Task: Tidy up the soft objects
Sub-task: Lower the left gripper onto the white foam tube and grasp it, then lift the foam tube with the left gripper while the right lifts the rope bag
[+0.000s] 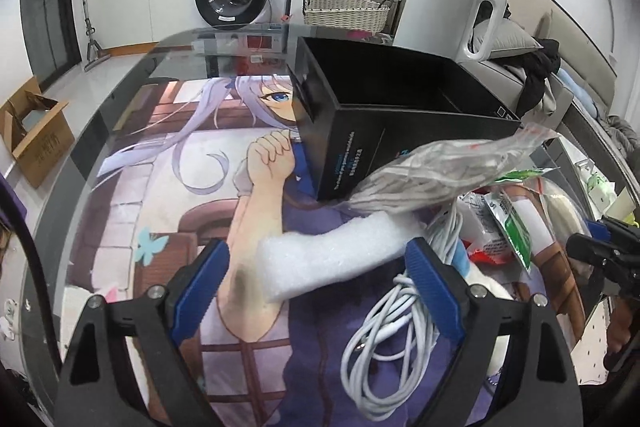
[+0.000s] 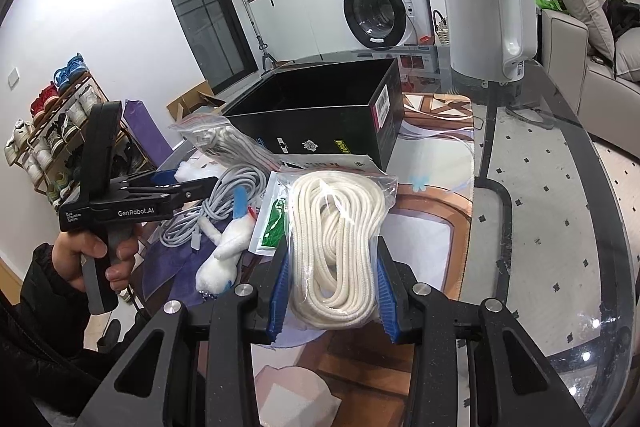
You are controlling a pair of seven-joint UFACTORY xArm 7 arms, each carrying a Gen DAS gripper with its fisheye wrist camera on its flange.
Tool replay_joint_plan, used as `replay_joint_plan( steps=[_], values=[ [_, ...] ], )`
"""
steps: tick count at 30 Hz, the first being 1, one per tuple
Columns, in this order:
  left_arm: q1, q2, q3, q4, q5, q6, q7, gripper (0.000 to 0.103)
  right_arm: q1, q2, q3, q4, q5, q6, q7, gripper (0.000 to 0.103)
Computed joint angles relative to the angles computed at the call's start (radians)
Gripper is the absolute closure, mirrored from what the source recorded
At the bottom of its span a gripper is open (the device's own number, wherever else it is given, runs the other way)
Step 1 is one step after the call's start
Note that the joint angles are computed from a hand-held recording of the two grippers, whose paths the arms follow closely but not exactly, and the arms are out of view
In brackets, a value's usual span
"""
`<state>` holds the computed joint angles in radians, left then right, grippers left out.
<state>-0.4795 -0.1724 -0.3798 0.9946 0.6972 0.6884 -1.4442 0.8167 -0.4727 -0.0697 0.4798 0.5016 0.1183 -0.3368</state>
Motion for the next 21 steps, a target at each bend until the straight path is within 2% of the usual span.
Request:
replay_joint_plan(
  steps=[1,4,7,12,21],
  values=[
    [0.001,0.003,-0.001,0.002,0.004,-0.004,-0.004,0.015,-0.001,-0.001,0.001,0.0,-0.001,0.001,0.001,0.065],
    [0.001,0.006,0.005,-0.006,0.011,-0.054,-0.003,0.029,-0.002,-0.002,0.003,-0.002,-0.002,0.001,0.004,0.065],
    [0.001,0.003,-0.004,-0.006,0.037,-0.049,-0.019,0.033,-0.006,-0.004,0.009,-0.002,-0.007,0.004,0.01,0.065],
    [0.003,-0.019,-0.014,-0.021,0.048,-0.049,-0.048,0.036,-0.002,0.0,0.008,0.004,-0.01,0.001,0.011,0.065],
    [0.014,-0.098,-0.063,-0.054,0.069,0.009,-0.105,0.037,-0.029,-0.042,0.046,-0.02,-0.057,-0.013,0.057,0.065]
  ],
)
